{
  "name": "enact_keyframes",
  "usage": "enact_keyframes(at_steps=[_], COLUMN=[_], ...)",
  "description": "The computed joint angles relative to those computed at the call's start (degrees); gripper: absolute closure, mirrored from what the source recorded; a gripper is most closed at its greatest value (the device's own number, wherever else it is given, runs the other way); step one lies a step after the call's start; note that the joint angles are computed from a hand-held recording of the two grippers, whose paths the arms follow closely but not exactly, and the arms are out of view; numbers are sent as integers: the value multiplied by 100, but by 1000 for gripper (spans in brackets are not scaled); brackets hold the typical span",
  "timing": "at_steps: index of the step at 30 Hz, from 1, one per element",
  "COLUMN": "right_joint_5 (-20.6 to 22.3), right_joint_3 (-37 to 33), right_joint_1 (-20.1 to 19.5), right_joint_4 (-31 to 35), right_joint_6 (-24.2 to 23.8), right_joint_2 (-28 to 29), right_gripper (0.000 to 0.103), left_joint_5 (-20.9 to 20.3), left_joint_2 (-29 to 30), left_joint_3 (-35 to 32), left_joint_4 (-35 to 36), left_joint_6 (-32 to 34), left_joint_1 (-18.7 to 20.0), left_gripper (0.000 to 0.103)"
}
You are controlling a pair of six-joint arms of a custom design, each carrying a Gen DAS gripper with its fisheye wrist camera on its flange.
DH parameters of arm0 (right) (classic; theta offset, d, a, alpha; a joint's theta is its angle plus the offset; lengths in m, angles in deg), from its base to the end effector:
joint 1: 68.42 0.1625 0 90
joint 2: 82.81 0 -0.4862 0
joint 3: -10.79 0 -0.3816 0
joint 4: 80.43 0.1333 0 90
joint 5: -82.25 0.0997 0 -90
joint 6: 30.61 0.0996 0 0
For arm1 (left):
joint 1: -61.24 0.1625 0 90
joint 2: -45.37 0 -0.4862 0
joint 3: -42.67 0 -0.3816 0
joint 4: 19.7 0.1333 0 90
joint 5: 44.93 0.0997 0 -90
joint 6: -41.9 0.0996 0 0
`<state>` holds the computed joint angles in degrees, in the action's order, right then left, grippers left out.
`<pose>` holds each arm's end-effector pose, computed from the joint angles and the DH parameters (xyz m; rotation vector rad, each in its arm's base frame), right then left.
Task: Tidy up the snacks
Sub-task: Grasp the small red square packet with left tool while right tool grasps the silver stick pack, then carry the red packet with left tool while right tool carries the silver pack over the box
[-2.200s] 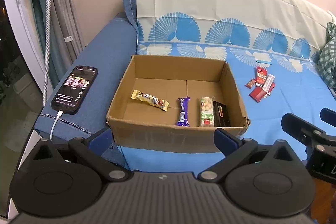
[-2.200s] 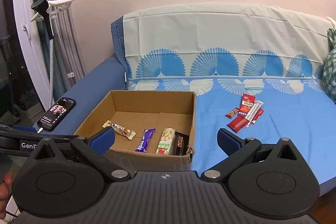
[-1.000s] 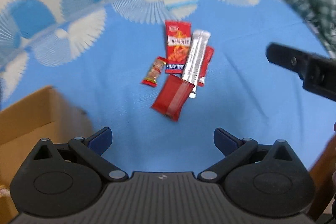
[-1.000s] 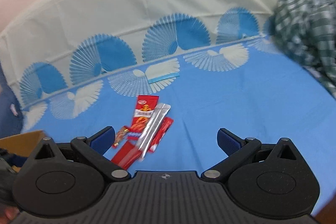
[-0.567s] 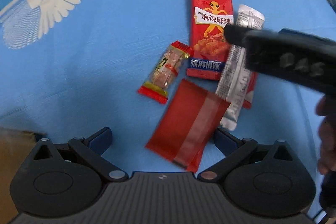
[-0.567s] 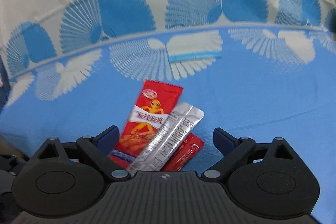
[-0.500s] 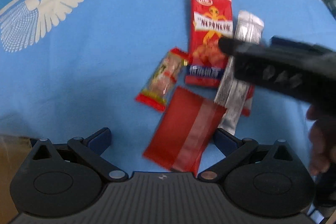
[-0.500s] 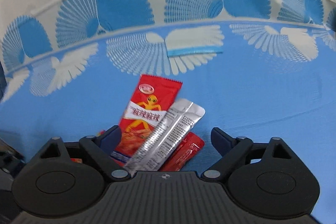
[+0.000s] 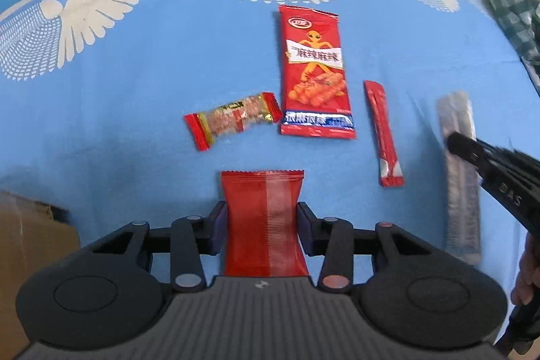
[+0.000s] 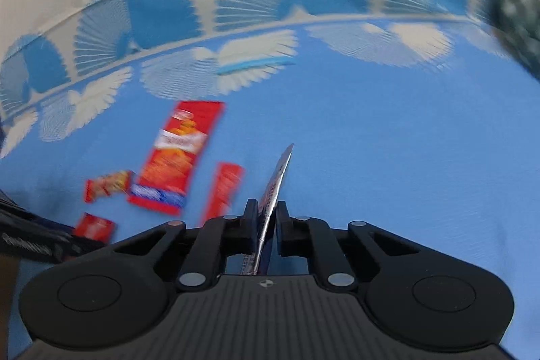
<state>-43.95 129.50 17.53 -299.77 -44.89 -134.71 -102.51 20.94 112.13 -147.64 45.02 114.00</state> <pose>0.0342 -0.5714 0.2457 -0.2294 -2.1430 1.1571 -0.3360 -0.7506 -0.0021 0.9281 2.3914 -0.0668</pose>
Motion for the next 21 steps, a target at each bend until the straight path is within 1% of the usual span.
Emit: enact_keyframes(at_steps=[2,3,4,5,7,8,9,10,11,12,13,14,15,17,18,21], right_joint_5=[-341,-478,-576,-681,-943,-1056,-1159,-1130,-1135,-1155,-1144,-1114,-1136,-1254,-1261,-1406], right_joint_3=[135,158,181,188,148,117,76,66,61,74,101,151,175,266,339,538], right_joint_1=[7,7,5,34,144,192,234,257,290,330,370,437,526,805,944,1536], right_joint_4=[7,14,89,88,-150,-258,-432,-577,-625,-548,-482,-606,-777,-1131,-1218,-1317], right_joint_6=[198,307,435,462,174,21,-200,-428,-540,-467,-330,-230,-230,-133,10,491], right_joint_2=[0,36,51,90,282,385,496,571,601,582,533,490,467,390,329,180], right_gripper=[90,80,61,57,54,54,60,76,78,83,86,86,86,86,86,86], left_joint_5=[33,51,67,98,130,117,93,64,16,-29,-87,-156,-247,-457,-550,-718], left_joint_2=[-90,-110,-124,-114,-168,-213,-260,-302,-372,-447,-550,-659,-787,-1092,-1266,-1890], left_joint_3=[174,203,233,236,338,380,424,465,527,609,710,824,944,1217,1377,1942], left_joint_4=[-102,-68,-53,-43,-79,-87,-103,-130,-167,-221,-299,-397,-488,-646,-735,-965], left_joint_6=[-5,-56,-94,-123,-154,-161,-178,-196,-230,-251,-251,-253,-264,-318,-355,-495], left_joint_1=[-22,-22,-15,-13,-31,-30,-40,-50,-67,-93,-128,-166,-205,-291,-338,-510], left_gripper=[56,56,56,56,56,56,56,56,56,56,56,56,56,56,56,56])
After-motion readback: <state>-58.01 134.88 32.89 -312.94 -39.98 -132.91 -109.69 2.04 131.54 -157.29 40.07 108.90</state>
